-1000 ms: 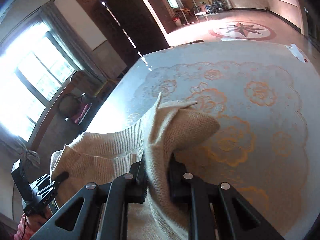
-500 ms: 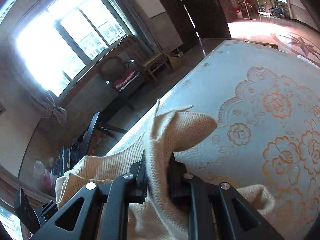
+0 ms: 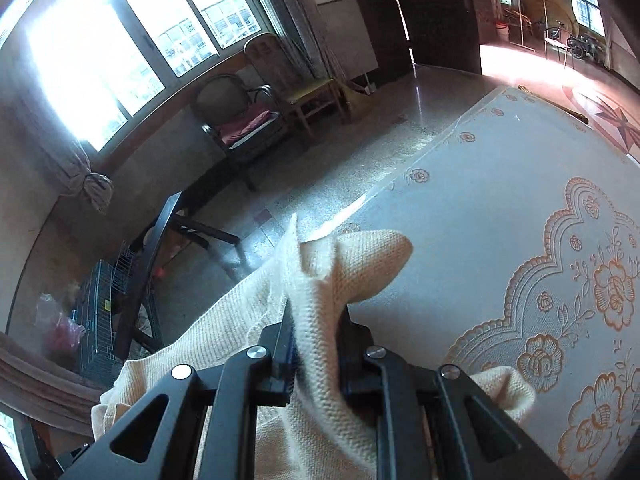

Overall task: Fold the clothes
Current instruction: 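Lift the sweater edge with both grippers and flip it over the bundle, then lower the flipped sweater onto the table and open both grippers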

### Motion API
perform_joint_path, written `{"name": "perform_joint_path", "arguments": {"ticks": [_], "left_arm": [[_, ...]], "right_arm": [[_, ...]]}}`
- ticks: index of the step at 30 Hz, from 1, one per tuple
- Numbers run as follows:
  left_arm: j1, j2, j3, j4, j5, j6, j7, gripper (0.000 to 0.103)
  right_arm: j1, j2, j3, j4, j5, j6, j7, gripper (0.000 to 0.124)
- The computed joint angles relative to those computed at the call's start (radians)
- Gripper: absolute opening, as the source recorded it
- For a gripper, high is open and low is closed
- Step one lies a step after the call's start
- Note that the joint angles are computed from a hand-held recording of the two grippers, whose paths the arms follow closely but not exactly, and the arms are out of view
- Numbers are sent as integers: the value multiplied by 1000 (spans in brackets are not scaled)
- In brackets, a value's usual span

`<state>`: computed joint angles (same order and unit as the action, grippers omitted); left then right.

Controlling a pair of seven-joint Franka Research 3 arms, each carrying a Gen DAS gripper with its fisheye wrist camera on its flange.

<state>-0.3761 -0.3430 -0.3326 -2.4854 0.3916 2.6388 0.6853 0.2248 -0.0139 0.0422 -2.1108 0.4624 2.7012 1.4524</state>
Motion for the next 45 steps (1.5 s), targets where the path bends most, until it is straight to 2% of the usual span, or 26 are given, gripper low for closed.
{"name": "perform_joint_path", "arguments": {"ticks": [4,7,9,10,14,16,18,19,20,24,26,29,32,34,37,41,45], "left_arm": [[-11,24,7,-5,-24,-7,13,24],[9,44,-16,13,30,-16,-14,34],[22,46,-30,18,73,-32,-49,51],[23,43,-29,16,80,-37,-61,56],[-10,-5,30,-49,-30,9,-54,78],[-34,-37,69,-94,-124,40,-43,80],[-57,-67,106,-133,-219,62,-28,80],[-60,-82,113,-149,-250,67,-29,80],[-57,-99,111,-162,-269,68,-37,80],[-65,-111,127,-171,-321,56,-2,80],[-85,-111,144,-176,-363,63,31,80],[-105,-125,163,-196,-428,88,61,80],[-94,-155,154,-216,-451,89,44,80],[-69,-175,130,-213,-423,56,25,80],[-21,-204,76,-198,-339,-16,-19,80],[-26,-243,75,-209,-311,-49,-42,80],[-19,-326,67,-252,-271,-54,-75,80]], "right_arm": [[-15,56,-13,36,-98,-19,82,16],[-12,100,-32,64,-261,-56,228,22],[-12,120,-42,70,-323,-66,305,25],[-11,121,-49,65,-358,-59,348,25],[-11,38,-73,-39,-578,95,596,26],[-32,-9,-64,-77,-699,147,699,26],[-59,-53,-38,-107,-797,174,749,27],[-67,-74,-26,-125,-802,189,731,27],[-59,-90,-21,-142,-752,197,660,29],[-1,-115,7,-174,-556,128,384,29],[22,-112,23,-192,-486,108,300,29],[28,-83,47,-194,-463,69,293,29],[31,-41,51,-172,-458,14,326,30],[35,-33,45,-170,-441,19,329,32],[39,-20,42,-137,-469,-32,334,33],[45,-10,43,-111,-555,-72,371,37],[48,-10,38,-103,-561,-86,374,39]]}}
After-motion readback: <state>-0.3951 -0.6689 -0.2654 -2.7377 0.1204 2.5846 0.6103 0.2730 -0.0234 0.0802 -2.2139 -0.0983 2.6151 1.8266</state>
